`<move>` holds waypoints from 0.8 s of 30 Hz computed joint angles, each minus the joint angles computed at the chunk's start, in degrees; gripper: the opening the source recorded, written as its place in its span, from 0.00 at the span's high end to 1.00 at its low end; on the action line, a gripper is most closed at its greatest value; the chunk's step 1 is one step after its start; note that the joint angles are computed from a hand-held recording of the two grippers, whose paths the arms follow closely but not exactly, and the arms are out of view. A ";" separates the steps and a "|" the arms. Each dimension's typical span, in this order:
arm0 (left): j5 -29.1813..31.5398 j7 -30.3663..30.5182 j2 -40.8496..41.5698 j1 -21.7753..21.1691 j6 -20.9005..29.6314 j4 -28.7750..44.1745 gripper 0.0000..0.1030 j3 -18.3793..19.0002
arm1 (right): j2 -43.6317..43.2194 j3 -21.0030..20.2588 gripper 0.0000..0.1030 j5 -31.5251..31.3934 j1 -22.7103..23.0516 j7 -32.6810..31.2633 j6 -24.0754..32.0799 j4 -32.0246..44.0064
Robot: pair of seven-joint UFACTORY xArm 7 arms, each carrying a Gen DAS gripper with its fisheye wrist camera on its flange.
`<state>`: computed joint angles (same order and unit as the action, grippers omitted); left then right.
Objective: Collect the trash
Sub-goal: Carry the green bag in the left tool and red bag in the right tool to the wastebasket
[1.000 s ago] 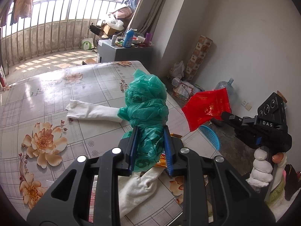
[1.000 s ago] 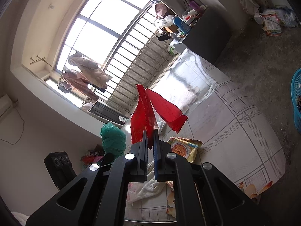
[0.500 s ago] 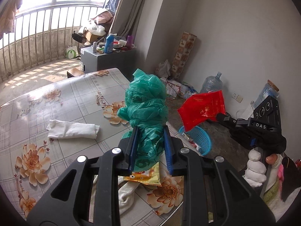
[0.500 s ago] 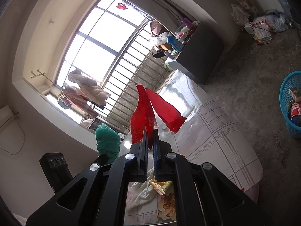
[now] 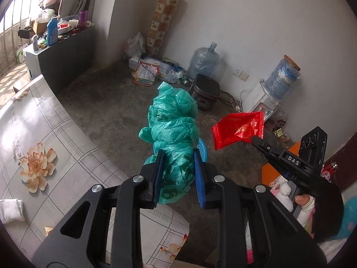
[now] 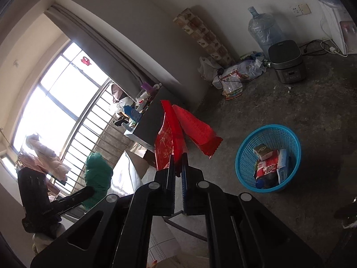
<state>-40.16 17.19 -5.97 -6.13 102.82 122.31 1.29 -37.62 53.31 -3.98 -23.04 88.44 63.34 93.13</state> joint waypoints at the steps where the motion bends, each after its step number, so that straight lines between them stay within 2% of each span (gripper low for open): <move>1: 1.72 -0.98 1.28 -1.22 -0.43 0.17 0.77 -1.96 | -0.33 -0.52 0.95 -0.07 0.29 -0.18 2.30 -0.73; 4: 7.19 -4.17 5.95 -5.28 -1.32 0.85 0.77 -7.14 | 0.10 -1.65 0.95 -0.18 1.76 -0.52 8.04 -3.44; 8: 14.48 -5.76 10.33 -10.79 -5.05 -1.37 0.77 -11.42 | 1.08 -5.36 0.95 -0.24 7.22 1.12 7.61 -11.52; 11: 18.11 -7.53 15.33 -14.54 -7.00 0.22 0.77 -13.10 | 1.25 -9.78 0.95 0.29 11.48 3.04 2.57 -19.15; 15: 22.15 -8.93 20.03 -18.63 -11.29 0.09 0.74 -13.86 | 1.17 -14.42 0.95 -0.08 14.83 6.64 -3.64 -28.39; 16: 23.18 -9.13 21.68 -19.65 -12.30 0.58 0.72 -14.02 | 0.74 -15.75 0.92 0.01 15.72 7.88 -6.56 -31.71; 18: 25.10 -9.15 23.49 -21.29 -14.41 -0.27 0.46 -14.05 | 0.95 -18.11 0.85 1.00 17.54 10.79 -11.91 -38.39; 19: 27.03 -9.65 24.20 -22.36 -15.85 -0.68 0.44 -13.81 | 1.44 -19.94 0.71 2.75 19.27 11.83 -14.76 -42.13; 20: 28.51 -10.10 24.90 -23.13 -16.84 -0.75 0.44 -13.60 | 2.04 -21.97 0.65 5.10 21.39 12.69 -17.95 -45.79; 22: 29.03 -11.51 26.56 -23.56 -16.85 0.88 0.44 -13.42 | 3.05 -24.53 0.65 8.04 24.52 14.95 -19.71 -49.56; 24: 27.76 -12.03 26.79 -22.83 -16.69 1.61 0.44 -13.42 | 2.04 -24.35 0.64 6.31 25.64 17.74 -20.21 -50.83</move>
<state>-12.39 5.15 20.83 -28.96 86.13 123.92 -12.13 -35.57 28.96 2.33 2.60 106.18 43.13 42.30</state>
